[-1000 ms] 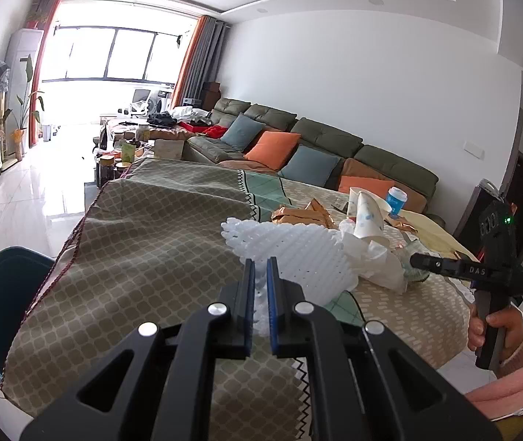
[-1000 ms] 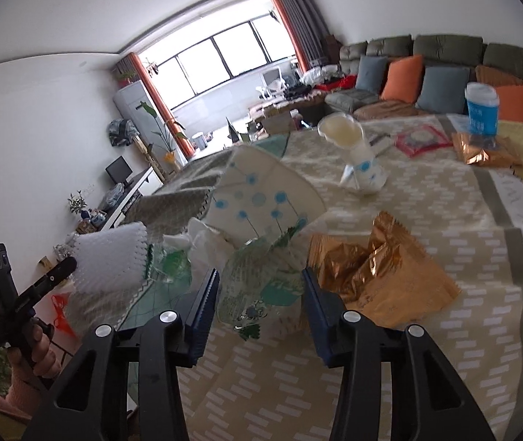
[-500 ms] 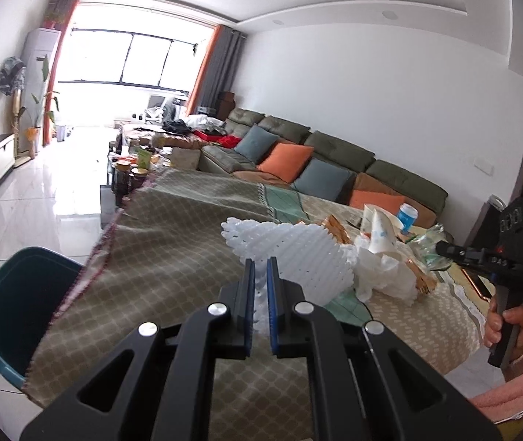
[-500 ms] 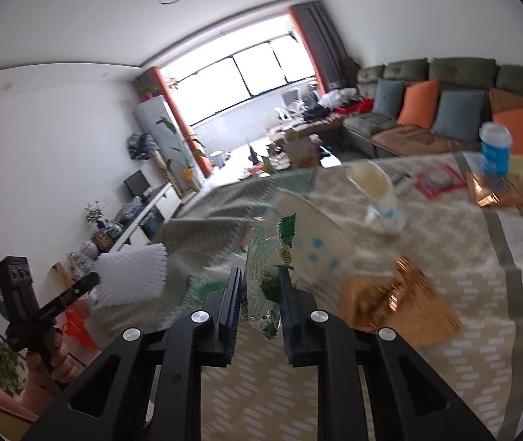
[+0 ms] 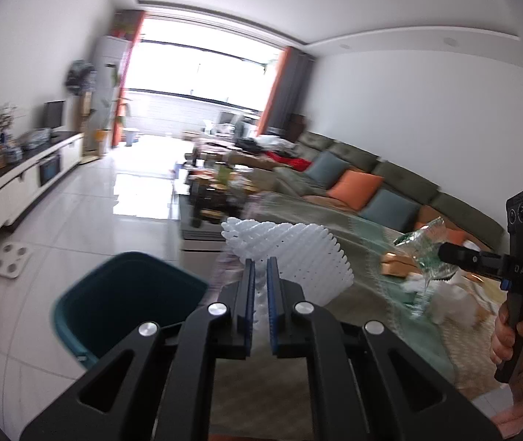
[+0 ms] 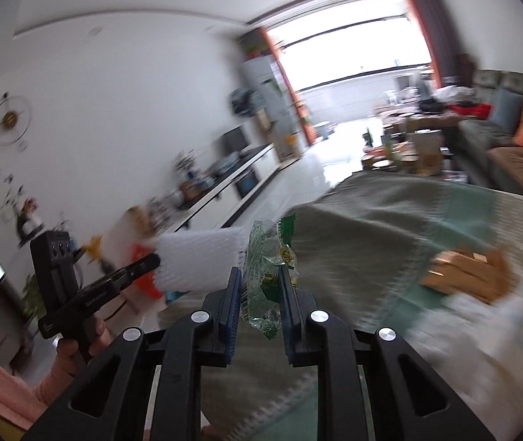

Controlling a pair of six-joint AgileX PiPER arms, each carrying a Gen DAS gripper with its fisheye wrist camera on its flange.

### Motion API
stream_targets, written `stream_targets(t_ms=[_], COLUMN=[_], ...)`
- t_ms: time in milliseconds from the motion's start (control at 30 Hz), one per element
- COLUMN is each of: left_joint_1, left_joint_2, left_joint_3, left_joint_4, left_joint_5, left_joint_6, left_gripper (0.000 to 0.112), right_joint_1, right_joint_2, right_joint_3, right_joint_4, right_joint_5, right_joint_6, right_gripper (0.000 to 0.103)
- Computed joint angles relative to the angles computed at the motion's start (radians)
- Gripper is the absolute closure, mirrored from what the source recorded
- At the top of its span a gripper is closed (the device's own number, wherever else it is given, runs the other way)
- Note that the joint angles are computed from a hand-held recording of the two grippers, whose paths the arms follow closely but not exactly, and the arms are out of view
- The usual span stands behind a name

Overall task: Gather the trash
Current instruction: 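Carry the foam sleeve and wrapper with both tools over the teal bin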

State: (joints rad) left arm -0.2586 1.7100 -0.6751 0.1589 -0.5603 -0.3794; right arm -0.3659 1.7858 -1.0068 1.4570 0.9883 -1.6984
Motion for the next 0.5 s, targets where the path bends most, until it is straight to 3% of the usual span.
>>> stream_targets(t_ms=[500], left_joint_1=[0.174], left_joint_2=[0.062], left_joint_3=[-0.054], left_joint_4=[-0.202], left_joint_5=[0.123], left_joint_6=[0.155], left_gripper=[0.104], right_joint_1=[0.354], right_joint_2=[0.294], right_joint_3=[-0.432], right_joint_4=[-0.110], right_joint_5=[-0.057], right_joint_6=[0.273], right_gripper=[0.083])
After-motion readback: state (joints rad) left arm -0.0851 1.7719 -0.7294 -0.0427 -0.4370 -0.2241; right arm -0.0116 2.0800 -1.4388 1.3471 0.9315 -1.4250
